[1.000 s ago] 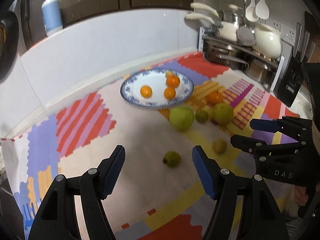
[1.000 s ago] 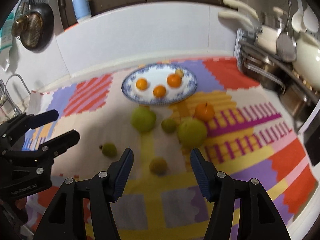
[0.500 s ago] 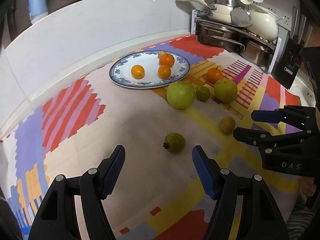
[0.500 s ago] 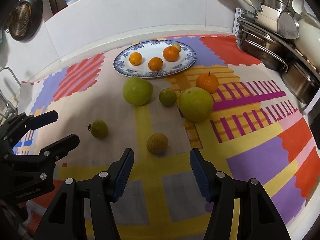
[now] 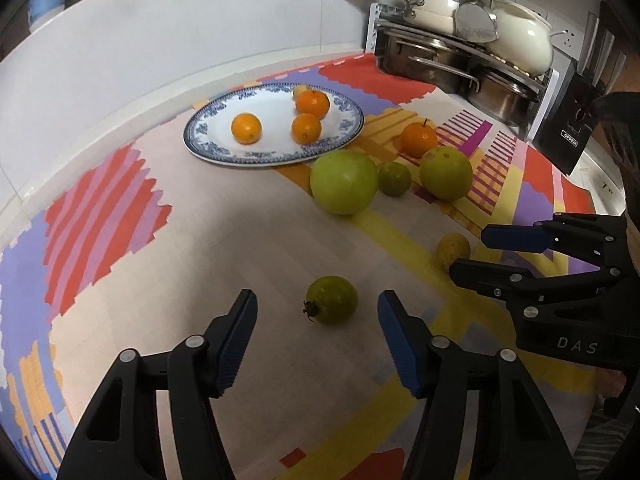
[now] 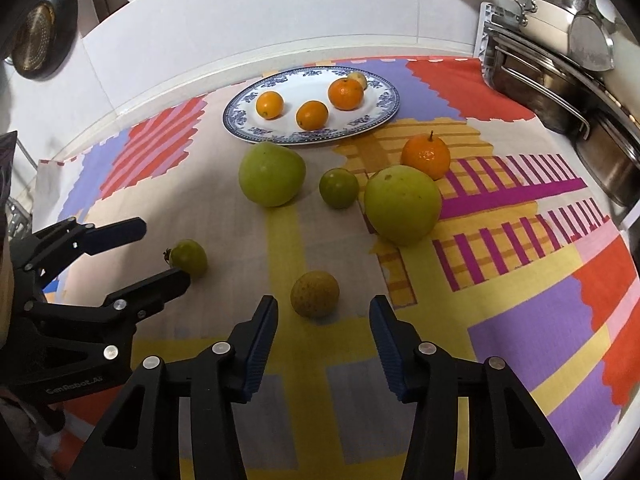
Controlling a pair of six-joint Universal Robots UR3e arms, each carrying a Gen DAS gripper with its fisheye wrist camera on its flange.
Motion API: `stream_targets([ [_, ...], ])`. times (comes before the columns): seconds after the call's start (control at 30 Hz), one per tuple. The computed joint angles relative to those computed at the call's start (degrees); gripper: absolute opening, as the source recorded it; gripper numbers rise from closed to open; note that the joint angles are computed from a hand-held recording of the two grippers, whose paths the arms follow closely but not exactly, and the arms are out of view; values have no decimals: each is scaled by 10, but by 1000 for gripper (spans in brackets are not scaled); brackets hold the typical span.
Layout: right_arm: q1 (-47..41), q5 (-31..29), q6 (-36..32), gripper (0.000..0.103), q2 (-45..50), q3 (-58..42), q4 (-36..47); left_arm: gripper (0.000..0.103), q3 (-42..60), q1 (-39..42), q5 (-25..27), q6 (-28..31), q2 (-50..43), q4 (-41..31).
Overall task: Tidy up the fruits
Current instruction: 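Grasp a green lime with the left gripper while the right gripper grasps a brown speckled fruit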
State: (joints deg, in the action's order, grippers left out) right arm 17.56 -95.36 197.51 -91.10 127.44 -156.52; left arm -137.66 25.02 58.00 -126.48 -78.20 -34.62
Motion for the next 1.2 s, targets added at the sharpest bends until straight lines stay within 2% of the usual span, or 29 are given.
stream_targets([
  [0.13,-7,11,-6,44,8,-2,-4,49,6,-6,3,-10,-17,5],
  [0.3,-14,26,-13,37,12,-3,-5,34,13,-13,1,-15,-24,5],
  [0.4,-20,36,-17,31,12,-2,-3,30,17,-19,5,-21,-31,7],
  [0.47,-26,45,-19,28,10,3,-7,30,14,-21,7,-24,-31,15],
  [1.2,-29,47,-26,27,0,12,-17,30,9,-15,1,-33,-7,9],
])
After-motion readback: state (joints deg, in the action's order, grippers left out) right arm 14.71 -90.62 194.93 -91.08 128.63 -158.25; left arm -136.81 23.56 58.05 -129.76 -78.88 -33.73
